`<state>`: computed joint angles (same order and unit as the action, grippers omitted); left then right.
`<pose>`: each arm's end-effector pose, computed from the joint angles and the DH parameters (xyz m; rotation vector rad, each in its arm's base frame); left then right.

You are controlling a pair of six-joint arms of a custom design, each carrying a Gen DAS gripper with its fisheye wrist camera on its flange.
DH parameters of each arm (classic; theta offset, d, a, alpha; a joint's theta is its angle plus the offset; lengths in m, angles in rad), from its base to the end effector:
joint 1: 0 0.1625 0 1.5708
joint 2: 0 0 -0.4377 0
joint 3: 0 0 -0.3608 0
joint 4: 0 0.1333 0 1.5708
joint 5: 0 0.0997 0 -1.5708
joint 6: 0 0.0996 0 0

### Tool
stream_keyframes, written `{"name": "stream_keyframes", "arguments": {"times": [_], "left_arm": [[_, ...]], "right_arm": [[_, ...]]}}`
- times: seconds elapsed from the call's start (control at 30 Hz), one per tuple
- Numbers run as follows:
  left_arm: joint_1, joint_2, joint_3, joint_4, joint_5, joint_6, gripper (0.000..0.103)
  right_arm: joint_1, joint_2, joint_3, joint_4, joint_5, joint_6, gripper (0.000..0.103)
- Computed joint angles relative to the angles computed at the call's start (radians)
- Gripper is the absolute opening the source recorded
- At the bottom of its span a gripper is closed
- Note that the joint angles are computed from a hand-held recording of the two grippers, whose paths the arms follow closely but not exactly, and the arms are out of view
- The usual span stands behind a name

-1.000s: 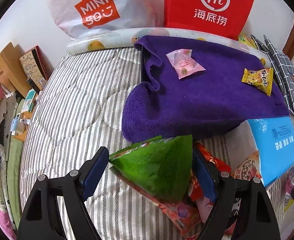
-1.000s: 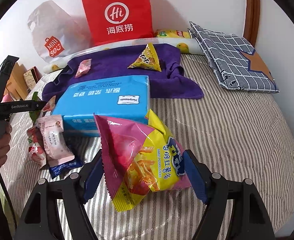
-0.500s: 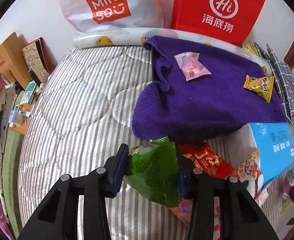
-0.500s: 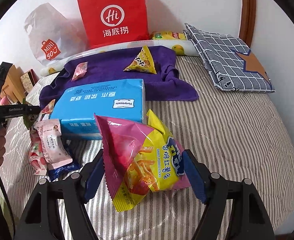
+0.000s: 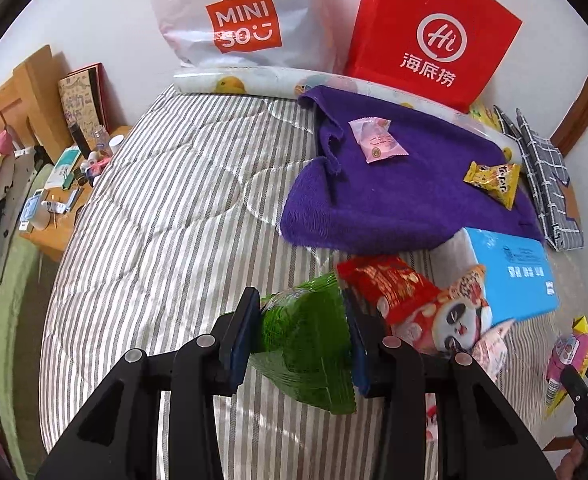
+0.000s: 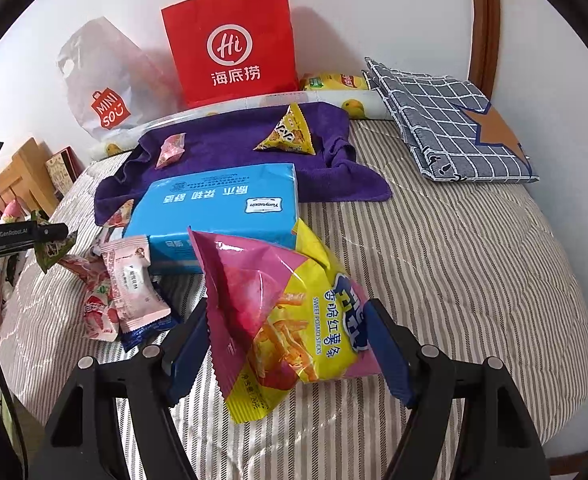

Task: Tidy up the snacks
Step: 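Grasp the green triangular pack with the left gripper while the right gripper holds the chip bag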

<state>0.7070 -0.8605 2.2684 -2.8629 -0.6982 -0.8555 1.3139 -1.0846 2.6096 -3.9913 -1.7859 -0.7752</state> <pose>-0.1950 -0.4423 0.0632 0.0743 2.3836 -0.7519 0.0171 -0.3760 0.2060 0.4912 -2.3352 0.8685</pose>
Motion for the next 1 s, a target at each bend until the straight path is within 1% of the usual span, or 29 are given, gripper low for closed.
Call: {"name": "stream_keyframes", "arguments": {"times": [0.3,0.53,0.77,0.9,1.0], "left_arm": [[-0.03,-0.036,0.042,0.0,0.008,-0.046,0.04],[-0.047,-0.058,0.074,-0.032,-0.017,-0.047,0.04],[-0.069,-0.054,0.089,-0.063,-0.044,-0.041,0.04],[-0.086,-0.043,0.085,-0.056,-0.036,-0.042,0.04],[-0.09,-0.04,0.087,-0.069,-0.046,-0.037,0.04]], "right_arm": [[0.013,0.001,0.021,-0.034,-0.02,0.014,0.073],[0.026,0.013,0.027,-0.05,-0.029,0.022,0.073],[0.029,0.016,0.032,-0.053,-0.031,0.025,0.073],[0.031,0.016,0.035,-0.065,-0.027,0.023,0.073],[0.028,0.017,0.039,-0.074,-0.022,0.024,0.073]]}}
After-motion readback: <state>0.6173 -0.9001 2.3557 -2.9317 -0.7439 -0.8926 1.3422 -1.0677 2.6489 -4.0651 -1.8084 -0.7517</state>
